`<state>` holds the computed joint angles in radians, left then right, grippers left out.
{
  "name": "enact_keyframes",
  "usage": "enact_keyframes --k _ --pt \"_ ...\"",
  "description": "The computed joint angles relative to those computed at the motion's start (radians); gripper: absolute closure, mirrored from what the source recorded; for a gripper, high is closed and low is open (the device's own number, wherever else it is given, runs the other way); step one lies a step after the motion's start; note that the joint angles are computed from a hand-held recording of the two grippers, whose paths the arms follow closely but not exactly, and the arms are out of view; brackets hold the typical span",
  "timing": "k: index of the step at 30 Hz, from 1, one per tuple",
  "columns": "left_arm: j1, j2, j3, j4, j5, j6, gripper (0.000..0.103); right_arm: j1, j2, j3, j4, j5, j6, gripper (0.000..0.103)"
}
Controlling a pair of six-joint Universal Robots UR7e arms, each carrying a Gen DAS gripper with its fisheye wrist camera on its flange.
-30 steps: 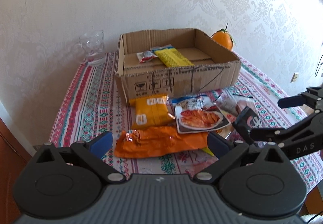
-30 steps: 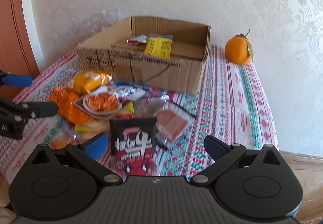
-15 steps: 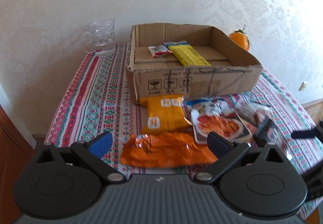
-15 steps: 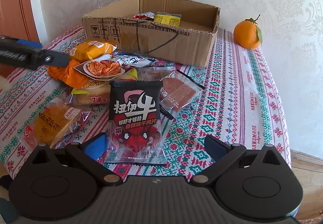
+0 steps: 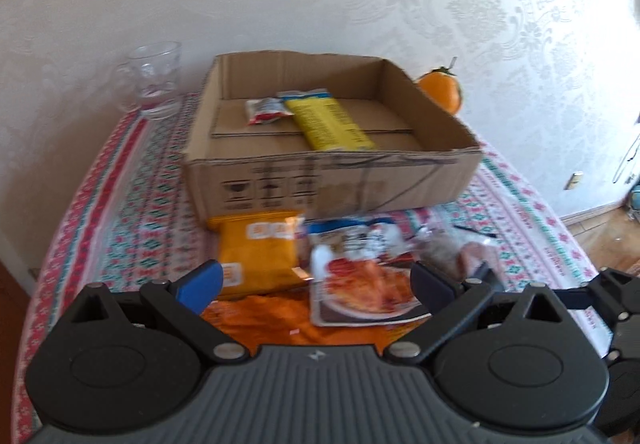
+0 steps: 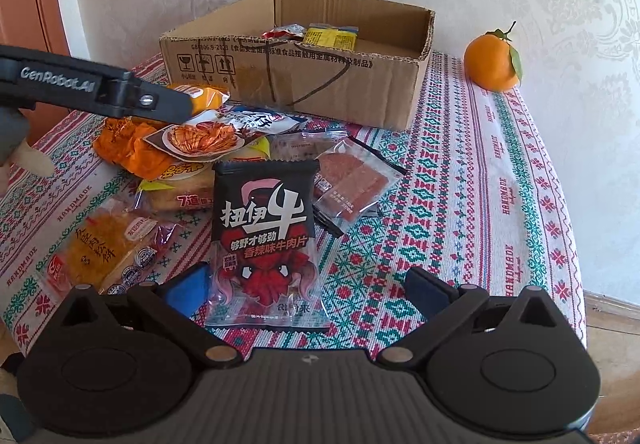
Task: Organize snacks
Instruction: 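Move the right tool to the black jerky packet and close the right gripper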
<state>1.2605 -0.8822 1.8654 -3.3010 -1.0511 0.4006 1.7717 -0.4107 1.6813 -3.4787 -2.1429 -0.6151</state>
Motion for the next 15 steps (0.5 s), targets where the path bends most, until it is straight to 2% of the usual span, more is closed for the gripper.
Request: enact_keyframes --k 8,12,15 --pt "-0.023 0.046 -0.031 -0.007 -0.019 0.005 0.008 -0.012 -0.013 0.023 -0.015 0.035 -0.034 0.000" --pt "-0.027 0.074 -0.065 0.023 -0.010 -0.001 0.024 -0.011 -0.028 0.022 0.034 0.040 -0.037 0.000" --pt "-0.029 0.101 -0.091 0.037 0.027 -0.010 0.025 -0.015 -0.039 0.027 0.057 0.065 -0.062 0.000"
